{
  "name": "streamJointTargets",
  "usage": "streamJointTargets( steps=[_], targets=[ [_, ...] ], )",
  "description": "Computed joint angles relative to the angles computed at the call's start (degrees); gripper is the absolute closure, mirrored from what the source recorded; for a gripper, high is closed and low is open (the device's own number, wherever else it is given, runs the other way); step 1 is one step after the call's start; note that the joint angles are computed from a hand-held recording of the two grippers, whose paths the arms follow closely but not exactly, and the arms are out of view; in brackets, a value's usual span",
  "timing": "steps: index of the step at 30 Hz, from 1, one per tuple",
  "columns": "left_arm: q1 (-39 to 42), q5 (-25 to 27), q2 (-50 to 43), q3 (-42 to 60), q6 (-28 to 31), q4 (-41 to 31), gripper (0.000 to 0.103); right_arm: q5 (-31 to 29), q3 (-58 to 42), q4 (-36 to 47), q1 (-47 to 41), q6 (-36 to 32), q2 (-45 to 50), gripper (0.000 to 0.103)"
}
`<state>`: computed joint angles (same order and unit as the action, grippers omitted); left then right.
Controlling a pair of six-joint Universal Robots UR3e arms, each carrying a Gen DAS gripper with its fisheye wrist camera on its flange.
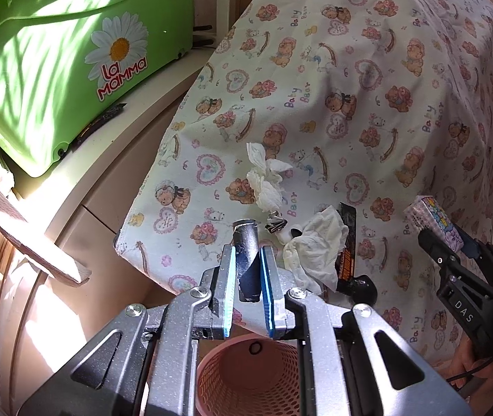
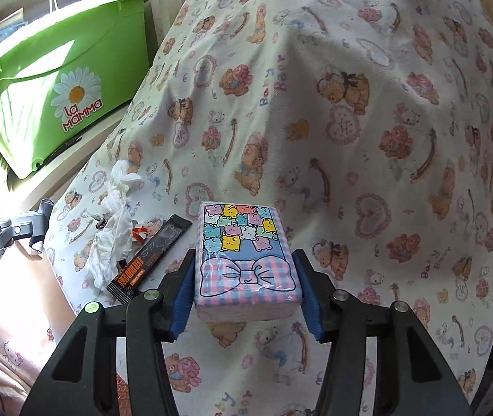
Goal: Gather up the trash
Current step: 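Grasp the pink tissue box with the right tool while the left tool holds the cylinder, then lift and carry the cylinder and pink box over the pink basket with both tools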
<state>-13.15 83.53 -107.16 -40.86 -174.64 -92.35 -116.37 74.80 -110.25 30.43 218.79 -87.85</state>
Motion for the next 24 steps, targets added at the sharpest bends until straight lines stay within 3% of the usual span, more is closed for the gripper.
streamJointTargets(
  steps=[11,16,24],
  targets=[
    [0.4,0.2,5.1,-5.4,2.8,3.9,0.090,-0.1,5.7,-0.1,-0.5,6.1,-9.2,0.050],
    [2.0,-2.4,8.4,-4.3,4.9,-0.7,0.090,-4.1,1.8,3.9,5.8,10.2,-8.4,0.049],
    [6.6,-5.7,21.7,-14.3,10.5,-4.1,0.090,-14.0,-12.6,13.4,23.0,20.9,-0.5,0.049]
  ],
)
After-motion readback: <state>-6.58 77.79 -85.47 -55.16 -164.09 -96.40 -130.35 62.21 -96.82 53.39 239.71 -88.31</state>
